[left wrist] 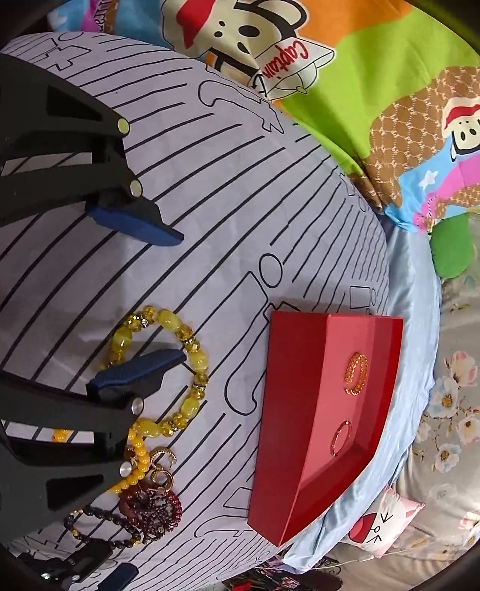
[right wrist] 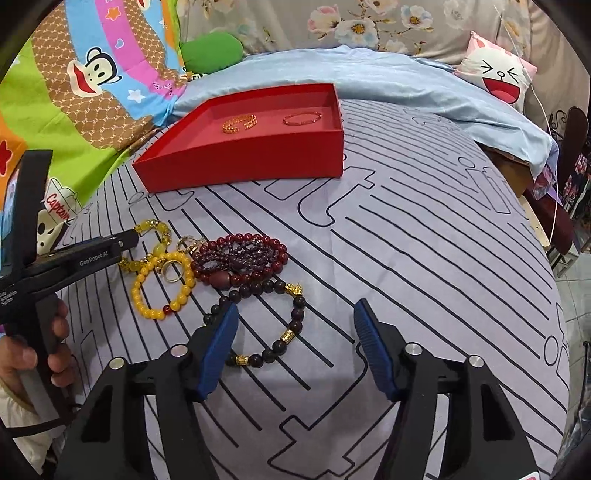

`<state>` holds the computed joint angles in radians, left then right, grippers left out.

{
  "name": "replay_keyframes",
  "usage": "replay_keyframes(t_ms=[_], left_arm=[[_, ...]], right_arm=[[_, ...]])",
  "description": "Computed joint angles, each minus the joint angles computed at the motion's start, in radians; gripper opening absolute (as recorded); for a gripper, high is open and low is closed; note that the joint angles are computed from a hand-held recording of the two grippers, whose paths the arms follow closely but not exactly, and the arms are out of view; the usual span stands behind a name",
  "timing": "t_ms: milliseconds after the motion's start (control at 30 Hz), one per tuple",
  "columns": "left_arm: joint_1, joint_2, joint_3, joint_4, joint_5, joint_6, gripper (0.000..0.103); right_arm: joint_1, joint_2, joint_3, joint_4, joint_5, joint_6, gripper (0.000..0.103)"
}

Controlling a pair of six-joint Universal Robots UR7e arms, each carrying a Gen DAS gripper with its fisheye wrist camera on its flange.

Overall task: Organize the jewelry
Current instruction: 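Grasp the pale yellow beaded bracelet with the left tool while the right tool grasps the dark bead bracelet, then lift both bracelets into the red tray and open both tools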

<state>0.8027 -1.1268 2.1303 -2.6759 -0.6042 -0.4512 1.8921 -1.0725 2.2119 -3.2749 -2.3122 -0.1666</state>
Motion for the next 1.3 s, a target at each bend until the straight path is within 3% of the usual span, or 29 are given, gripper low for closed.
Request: replay_keyframes(t_ms=[267,467,900,1300], left_arm=[[-0.014,0.010,0.015,-0.054,-0.002,0.044,0.015],[-0.020,-0.004,0.031,-0.067,-0.039,0.050,0.009],[-0.072,-0.105,0.066,-0.002,-0.100,-0.027,0.009],[-0.139,-0.147,-0.005,0.059,-0.112,0.015,0.009]], right_arm=[[-0.006,0.007,0.009,-0.020,-0.025,-0.014,0.032],[-0.010,-0.010,0.023,-0.014,-0.019,-0.012,0.009],[0.016,-0.089,0.056,0.016,0.021,0.046,0.008],[0.050,-0.116,0.011,0.050,0.042,0.041,0.008]])
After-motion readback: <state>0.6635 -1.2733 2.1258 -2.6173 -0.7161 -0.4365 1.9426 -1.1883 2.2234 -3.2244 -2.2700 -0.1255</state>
